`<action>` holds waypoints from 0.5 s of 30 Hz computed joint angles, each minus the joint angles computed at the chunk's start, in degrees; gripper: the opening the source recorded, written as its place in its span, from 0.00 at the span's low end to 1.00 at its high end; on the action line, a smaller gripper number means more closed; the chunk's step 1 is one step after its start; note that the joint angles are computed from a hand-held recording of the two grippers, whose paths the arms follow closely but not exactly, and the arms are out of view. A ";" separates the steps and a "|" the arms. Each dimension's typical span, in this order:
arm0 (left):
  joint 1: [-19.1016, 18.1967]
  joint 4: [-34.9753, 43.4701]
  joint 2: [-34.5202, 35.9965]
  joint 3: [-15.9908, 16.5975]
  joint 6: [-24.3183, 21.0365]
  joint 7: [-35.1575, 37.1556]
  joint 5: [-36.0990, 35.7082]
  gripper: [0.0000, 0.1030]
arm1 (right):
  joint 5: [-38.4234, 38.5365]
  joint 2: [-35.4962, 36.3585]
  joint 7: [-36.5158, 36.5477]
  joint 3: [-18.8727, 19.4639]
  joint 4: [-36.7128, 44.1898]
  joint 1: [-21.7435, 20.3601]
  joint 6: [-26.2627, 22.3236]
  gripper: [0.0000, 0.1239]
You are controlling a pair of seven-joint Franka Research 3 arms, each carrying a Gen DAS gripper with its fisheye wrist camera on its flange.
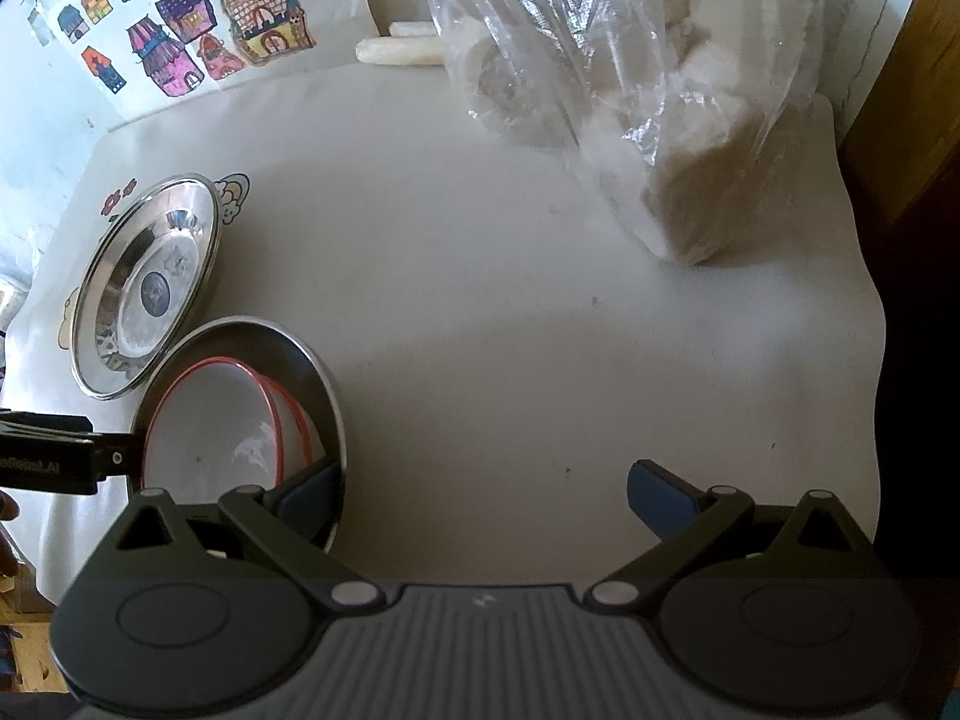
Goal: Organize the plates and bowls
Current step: 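Close both grippers on the steel bowl rim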
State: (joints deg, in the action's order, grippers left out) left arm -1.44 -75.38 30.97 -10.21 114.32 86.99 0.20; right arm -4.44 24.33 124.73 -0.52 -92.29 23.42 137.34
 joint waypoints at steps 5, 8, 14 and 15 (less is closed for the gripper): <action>-1.01 -0.35 0.03 -0.31 0.14 0.98 1.08 0.95 | -0.07 0.00 -0.49 0.10 -0.80 0.10 1.89 0.75; -1.43 -0.26 0.13 -0.23 0.70 1.53 1.75 0.91 | 2.17 -0.48 -1.87 1.05 -2.22 -0.45 4.45 0.62; 0.48 -1.07 -0.30 -1.73 1.53 3.43 -3.26 0.56 | 8.54 -0.14 -6.37 2.89 -2.20 -2.16 6.46 0.35; 1.01 -1.34 -0.43 -2.17 1.77 4.25 -4.65 0.50 | 8.81 0.05 -6.95 2.84 -1.81 -2.08 6.23 0.31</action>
